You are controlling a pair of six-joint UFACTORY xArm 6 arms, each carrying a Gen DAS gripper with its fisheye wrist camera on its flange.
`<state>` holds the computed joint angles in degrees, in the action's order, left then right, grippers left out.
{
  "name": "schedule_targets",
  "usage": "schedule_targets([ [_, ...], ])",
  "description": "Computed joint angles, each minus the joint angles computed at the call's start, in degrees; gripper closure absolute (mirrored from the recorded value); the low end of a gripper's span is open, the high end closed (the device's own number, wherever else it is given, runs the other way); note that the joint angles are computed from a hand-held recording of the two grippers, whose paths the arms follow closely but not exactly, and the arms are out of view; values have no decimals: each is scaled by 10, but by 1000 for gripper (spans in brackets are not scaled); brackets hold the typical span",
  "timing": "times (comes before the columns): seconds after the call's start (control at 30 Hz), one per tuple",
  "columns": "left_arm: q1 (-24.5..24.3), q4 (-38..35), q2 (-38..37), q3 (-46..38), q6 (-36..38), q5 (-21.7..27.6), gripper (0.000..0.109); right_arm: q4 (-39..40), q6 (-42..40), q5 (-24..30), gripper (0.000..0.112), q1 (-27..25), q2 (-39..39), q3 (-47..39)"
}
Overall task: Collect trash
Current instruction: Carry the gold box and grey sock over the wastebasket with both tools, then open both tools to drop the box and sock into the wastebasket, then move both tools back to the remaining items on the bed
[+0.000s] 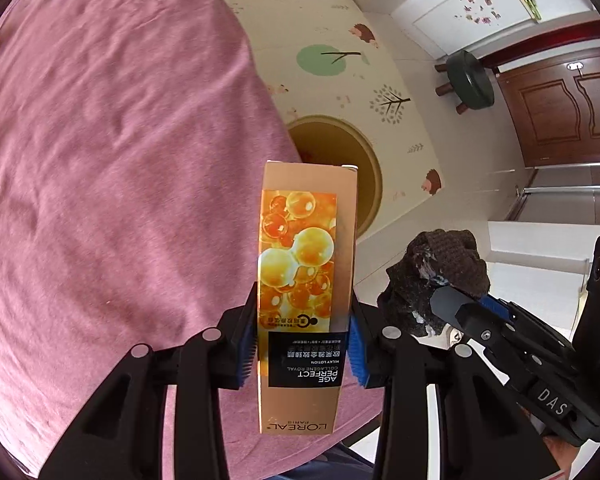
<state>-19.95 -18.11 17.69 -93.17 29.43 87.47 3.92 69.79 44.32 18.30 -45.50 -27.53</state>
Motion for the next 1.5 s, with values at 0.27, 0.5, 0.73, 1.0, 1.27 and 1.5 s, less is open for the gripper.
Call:
schedule_targets([
  [0.27,-65,2,40,-35,-4,8,71,9,-37,45,83,-103,-88,53],
  [0.5,-95,-41,76,-86,-5,22,35,27,-130,91,69,-197,-94,43],
  [0.73,-115,-19,71,-82,-10,-3,26,22,-175,111,69,-253,-83,22],
  [1.0,-96,-11,46,-61,5,-8,26,18,-159,100,67,-208,-48,-6],
  [1.27,-45,-12,14,-42,20,-13,26,7,-138,73,65,-124,31,-70],
  [1.5,29,4,4,-34,23,-16,26,16,-147,34,65,-57,144,-154],
])
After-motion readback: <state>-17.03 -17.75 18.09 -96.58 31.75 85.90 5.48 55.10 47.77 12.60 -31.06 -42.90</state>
